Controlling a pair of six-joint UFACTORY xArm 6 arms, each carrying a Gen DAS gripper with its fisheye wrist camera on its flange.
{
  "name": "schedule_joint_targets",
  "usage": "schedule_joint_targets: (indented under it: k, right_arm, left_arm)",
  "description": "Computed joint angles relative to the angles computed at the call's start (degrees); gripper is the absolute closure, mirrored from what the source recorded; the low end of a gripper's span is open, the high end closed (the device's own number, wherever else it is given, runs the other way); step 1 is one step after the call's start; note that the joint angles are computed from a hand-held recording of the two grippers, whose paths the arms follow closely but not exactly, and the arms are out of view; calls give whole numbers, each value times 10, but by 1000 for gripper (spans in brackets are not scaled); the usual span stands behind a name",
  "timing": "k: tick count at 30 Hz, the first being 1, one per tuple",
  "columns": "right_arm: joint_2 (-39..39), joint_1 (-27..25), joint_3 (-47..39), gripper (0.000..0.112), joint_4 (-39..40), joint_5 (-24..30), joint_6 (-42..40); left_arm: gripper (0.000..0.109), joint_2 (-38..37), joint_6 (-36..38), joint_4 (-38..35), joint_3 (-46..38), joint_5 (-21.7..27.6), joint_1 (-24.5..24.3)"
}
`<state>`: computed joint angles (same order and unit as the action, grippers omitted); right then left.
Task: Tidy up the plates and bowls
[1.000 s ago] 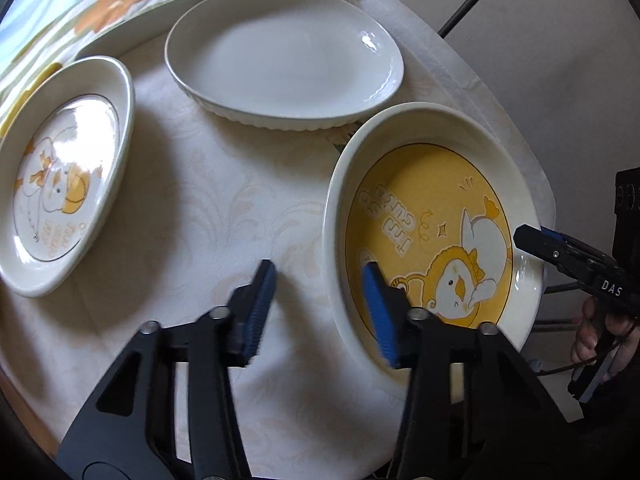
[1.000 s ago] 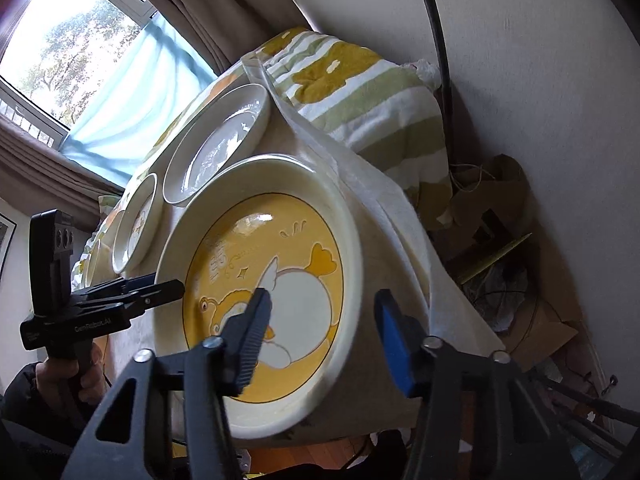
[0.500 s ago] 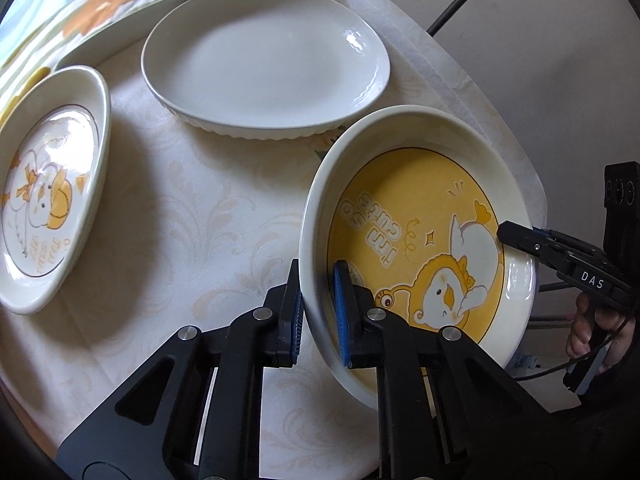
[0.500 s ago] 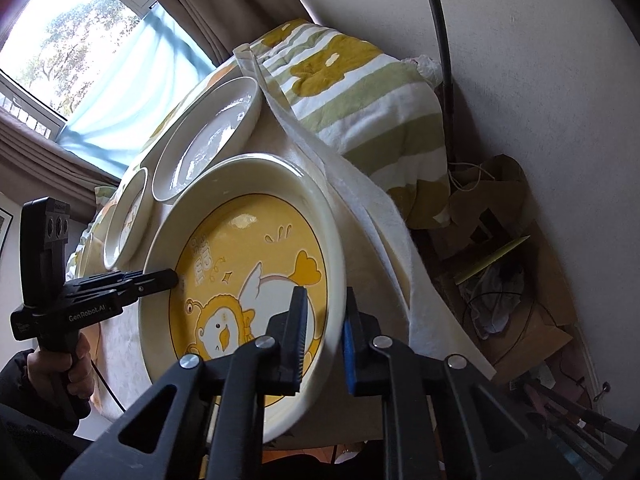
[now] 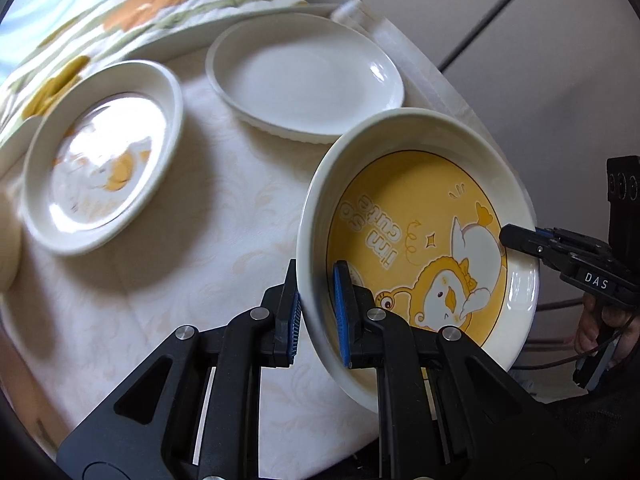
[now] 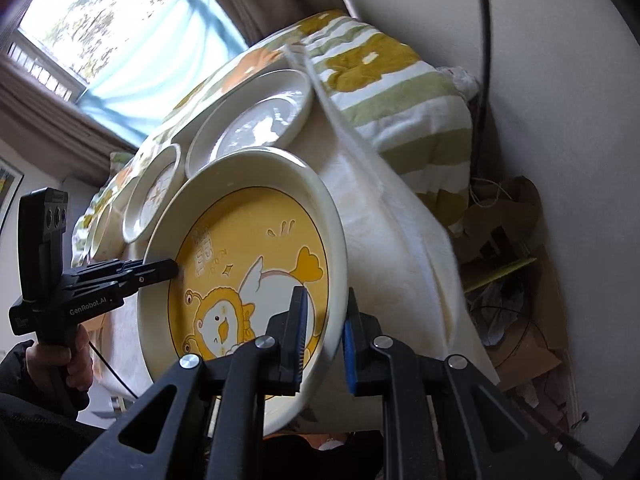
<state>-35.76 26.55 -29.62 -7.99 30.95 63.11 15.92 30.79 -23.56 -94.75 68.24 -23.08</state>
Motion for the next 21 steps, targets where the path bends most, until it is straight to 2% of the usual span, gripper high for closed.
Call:
schedule_joint_targets:
  k: [10,18,21]
  right_arm:
    - [171,40,-161,97,118,-39,-202]
    - [345,94,-313,97,217,-59,-315]
    - [405,111,-374,98,260,-45,-355]
  left_arm:
    - [97,-120,-46,-1,126,-64,98]
    - [97,-140,-37,9,166,-56,216]
    - [97,-143,-31,9,184,-49,255]
